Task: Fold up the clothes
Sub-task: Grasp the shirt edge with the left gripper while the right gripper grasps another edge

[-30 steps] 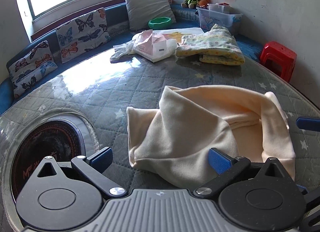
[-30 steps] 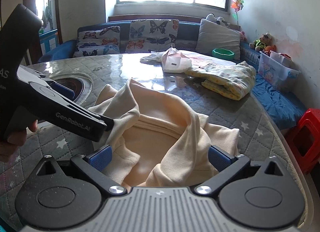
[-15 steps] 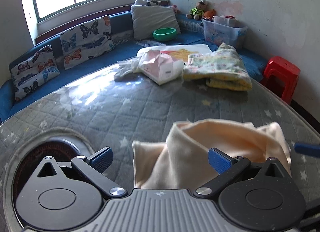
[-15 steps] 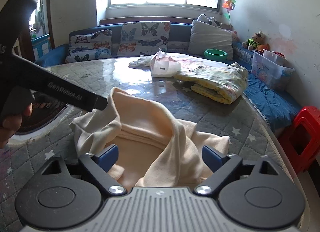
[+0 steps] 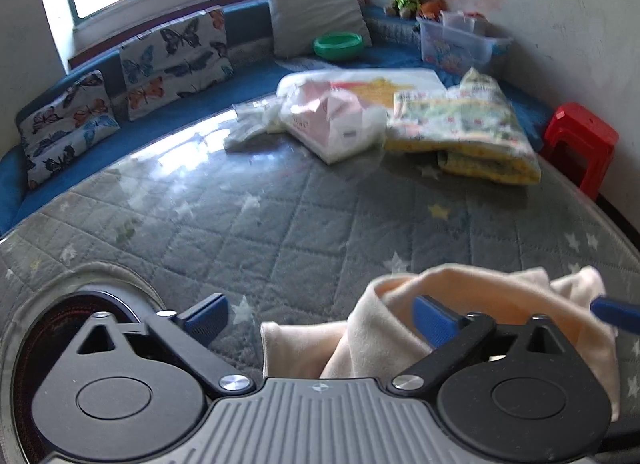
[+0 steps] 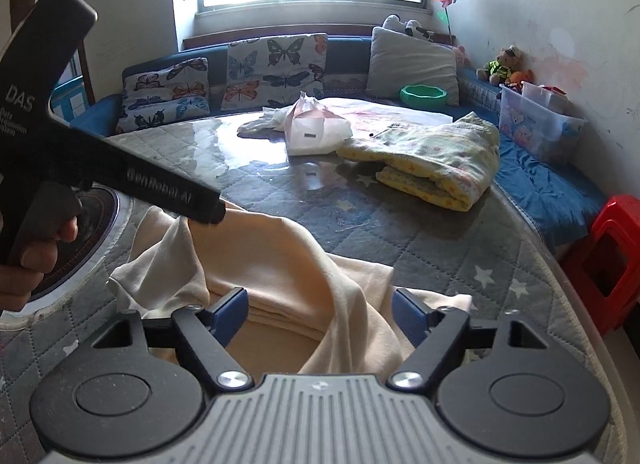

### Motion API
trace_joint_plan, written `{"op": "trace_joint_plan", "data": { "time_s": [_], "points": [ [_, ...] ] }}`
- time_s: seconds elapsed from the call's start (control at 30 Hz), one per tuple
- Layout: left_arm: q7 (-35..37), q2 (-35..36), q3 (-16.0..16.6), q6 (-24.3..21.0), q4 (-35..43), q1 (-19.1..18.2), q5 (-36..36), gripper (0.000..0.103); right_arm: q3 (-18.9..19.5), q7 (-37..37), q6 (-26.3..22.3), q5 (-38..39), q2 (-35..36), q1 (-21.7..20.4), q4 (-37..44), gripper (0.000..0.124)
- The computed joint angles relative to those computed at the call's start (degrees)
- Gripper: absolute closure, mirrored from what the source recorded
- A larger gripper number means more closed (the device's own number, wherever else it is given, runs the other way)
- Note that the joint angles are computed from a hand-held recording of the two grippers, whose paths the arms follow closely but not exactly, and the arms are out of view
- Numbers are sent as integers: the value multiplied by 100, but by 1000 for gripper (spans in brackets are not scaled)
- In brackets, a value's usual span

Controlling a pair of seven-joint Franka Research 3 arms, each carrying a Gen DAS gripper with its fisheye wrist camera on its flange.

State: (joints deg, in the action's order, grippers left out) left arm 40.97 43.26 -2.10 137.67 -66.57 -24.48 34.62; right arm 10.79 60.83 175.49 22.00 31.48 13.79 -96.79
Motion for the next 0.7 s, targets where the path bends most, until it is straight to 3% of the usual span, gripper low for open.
{"op": "trace_joint_plan", "data": {
  "time_s": [0.23,0.33,0.43,0.57,0.7],
  "points": [
    [136,-368,-166,638,-750,228,-194,61,-264,338,-191,-74,48,179,80,67],
    [158,-579,-200,928,-1097,272,-202,79,-239,405,-315,-60,65,124,101,67],
    [186,-729,-236,1122,-1345,298,-216,87,-331,471,-258,-130,44,196,26,69],
    [76,-976,-192,1354,-1735,261,-94,88,-411,566,-124,-229,12,259,-80,70],
    [-114,-1220,-125,1522,-2102,204,140,89,-417,558,100,-313,-76,249,-256,92]
  ]
}}
